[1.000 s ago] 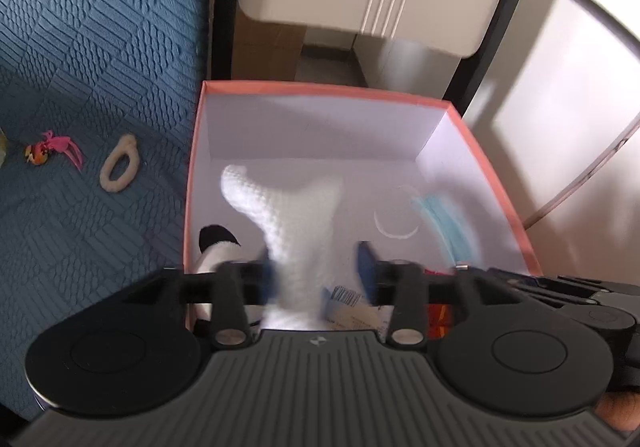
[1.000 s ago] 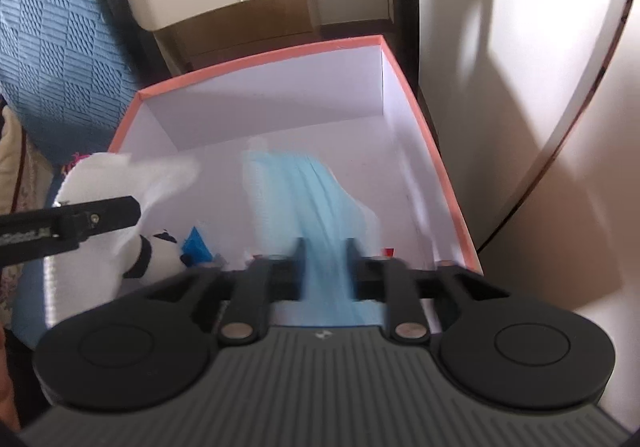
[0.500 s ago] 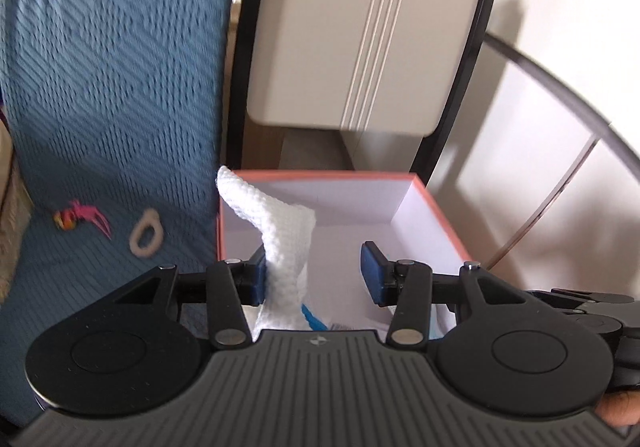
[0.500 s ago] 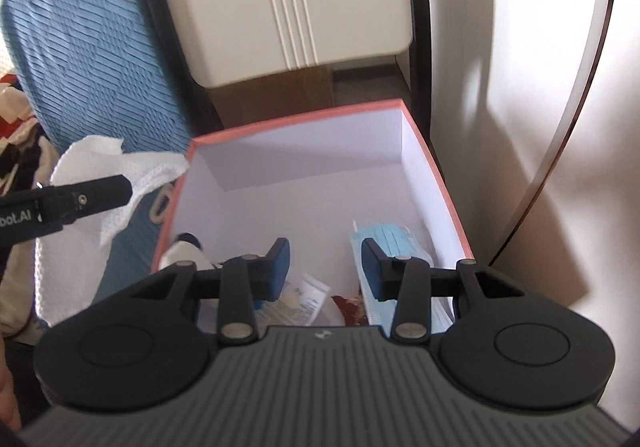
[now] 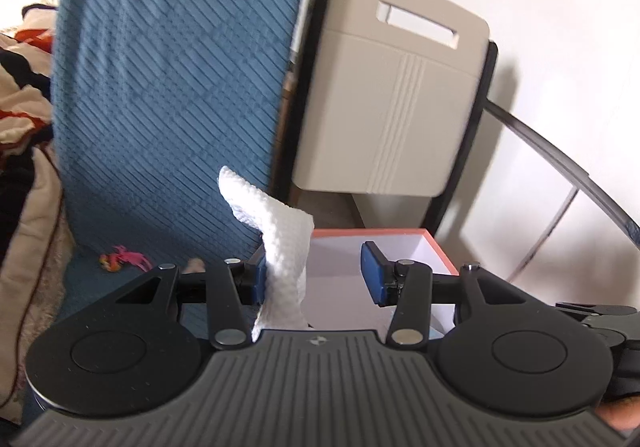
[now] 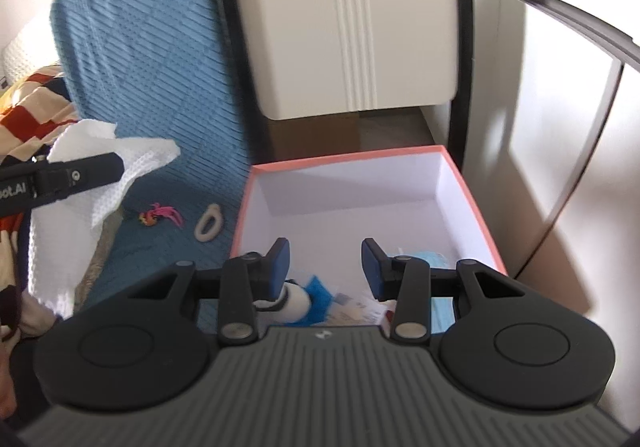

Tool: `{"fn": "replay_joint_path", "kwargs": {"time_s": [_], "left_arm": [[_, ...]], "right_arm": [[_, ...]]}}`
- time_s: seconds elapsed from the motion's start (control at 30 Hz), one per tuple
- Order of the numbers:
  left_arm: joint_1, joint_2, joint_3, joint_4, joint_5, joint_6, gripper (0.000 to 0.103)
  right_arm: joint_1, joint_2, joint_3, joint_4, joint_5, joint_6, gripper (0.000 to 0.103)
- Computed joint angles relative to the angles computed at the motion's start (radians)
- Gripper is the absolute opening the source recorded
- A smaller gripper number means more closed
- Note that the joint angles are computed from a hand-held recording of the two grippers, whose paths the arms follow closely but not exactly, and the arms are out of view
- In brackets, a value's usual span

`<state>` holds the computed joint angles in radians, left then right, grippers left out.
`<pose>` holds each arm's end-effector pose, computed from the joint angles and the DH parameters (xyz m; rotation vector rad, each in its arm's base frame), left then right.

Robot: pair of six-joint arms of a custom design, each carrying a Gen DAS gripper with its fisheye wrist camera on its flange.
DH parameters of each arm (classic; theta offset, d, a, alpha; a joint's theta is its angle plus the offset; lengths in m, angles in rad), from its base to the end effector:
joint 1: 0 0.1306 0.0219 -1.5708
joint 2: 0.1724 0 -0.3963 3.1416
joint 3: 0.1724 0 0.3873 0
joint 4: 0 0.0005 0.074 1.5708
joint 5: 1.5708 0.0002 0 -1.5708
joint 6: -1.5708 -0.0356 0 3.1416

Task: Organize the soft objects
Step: 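Withdraw the right tool from the box while the left keeps holding the white towel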

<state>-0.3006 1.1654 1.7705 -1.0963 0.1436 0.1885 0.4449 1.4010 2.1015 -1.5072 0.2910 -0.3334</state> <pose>0.3280 -0.1075 0.6848 0.2065 2.0768 -0.4480 0.3600 0.1598 0.6984 0.0072 2.3349 0.0393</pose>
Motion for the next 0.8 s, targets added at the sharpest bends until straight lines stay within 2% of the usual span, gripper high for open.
{"fn": "replay_joint_path", "kwargs": {"time_s": [0.4, 0.67, 0.8], "left_arm": [[0.226, -0.083, -0.104, 0.032, 0.109, -0.055, 0.052], [0.338, -0.14, -0.203, 0.065, 0.178, -0.123, 0.052], [0.393, -0.159, -0.243, 0.084, 0.219, -0.126, 0.052]], "right_arm": [[0.152, -0.02, -0.077, 0.013, 0.067, -0.053, 0.042], [0.234, -0.026, -0.146, 0.07, 0.096, -0.086, 0.042], [0.26, -0.028, -0.189, 0.112, 0.088, -0.087, 0.042]]}}
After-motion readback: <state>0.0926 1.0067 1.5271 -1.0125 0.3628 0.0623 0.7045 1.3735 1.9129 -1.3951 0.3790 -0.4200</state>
